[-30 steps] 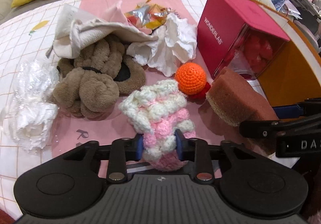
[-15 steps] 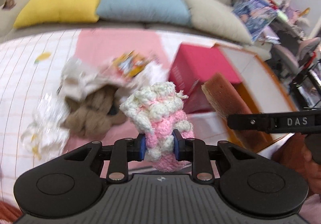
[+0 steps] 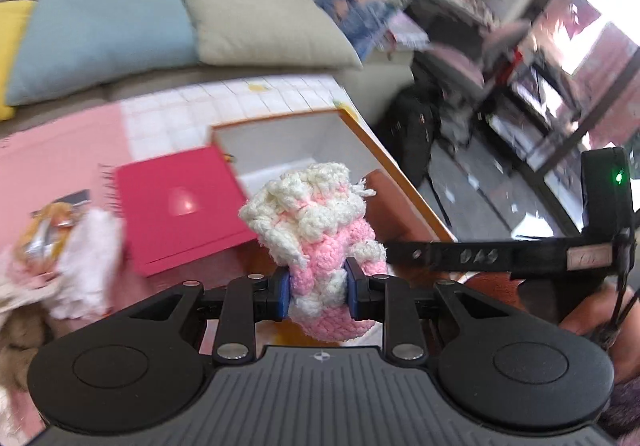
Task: Organize soft objects
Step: 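Lower sponge and pouch into the white box and open both grippers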
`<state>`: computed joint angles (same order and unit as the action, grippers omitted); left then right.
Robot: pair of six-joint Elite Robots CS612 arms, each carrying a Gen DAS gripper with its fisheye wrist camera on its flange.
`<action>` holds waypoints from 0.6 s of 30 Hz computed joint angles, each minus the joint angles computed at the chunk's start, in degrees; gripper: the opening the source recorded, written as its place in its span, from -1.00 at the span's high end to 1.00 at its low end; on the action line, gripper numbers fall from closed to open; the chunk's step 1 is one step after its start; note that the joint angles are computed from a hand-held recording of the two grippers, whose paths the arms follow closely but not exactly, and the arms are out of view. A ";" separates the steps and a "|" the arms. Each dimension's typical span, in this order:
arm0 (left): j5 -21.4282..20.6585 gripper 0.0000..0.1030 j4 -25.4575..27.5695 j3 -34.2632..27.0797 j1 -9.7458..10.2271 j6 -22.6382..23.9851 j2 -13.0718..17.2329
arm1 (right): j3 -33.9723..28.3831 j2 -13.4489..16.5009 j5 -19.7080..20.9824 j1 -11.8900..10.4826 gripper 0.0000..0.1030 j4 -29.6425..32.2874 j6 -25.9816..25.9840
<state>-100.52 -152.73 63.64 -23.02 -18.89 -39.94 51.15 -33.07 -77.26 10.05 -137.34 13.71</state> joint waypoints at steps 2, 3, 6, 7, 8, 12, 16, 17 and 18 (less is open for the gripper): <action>-1.33 0.42 5.67 -4.44 -0.43 1.62 1.91 | -1.06 0.72 -0.96 -0.60 -0.39 1.72 0.21; -2.04 0.42 9.90 -7.49 -0.59 1.87 3.28 | -2.03 1.39 -0.77 -0.92 -0.39 2.77 0.61; -0.11 0.42 18.80 -13.18 -1.65 5.46 5.67 | -5.10 3.17 0.35 -1.72 -0.39 7.28 1.82; 1.23 0.41 22.17 -15.19 -2.09 7.47 6.51 | -6.68 3.98 0.56 -1.86 -0.39 9.55 1.74; 1.92 0.41 24.62 -16.95 -2.41 8.71 7.36 | -8.32 4.77 0.35 -1.91 -0.39 11.59 1.49; 5.17 0.40 33.78 -22.36 -3.41 13.09 10.00 | -12.45 7.03 -1.14 -1.63 -0.39 17.97 -0.71; 8.75 0.38 40.93 -26.28 -4.35 15.96 12.23 | -15.44 8.82 -3.90 -1.02 -0.41 21.60 -4.91; 8.95 0.36 41.62 -26.28 -4.46 16.41 12.24 | -16.07 9.22 -3.30 -1.08 -0.43 22.38 -5.47; 9.06 0.35 42.55 -27.01 -4.51 16.87 12.66 | -16.42 9.42 -3.43 -0.99 -0.43 22.90 -6.26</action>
<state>-91.47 -110.18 36.63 -27.53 -2.03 -27.28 34.73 -23.65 -80.69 9.06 -114.45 7.44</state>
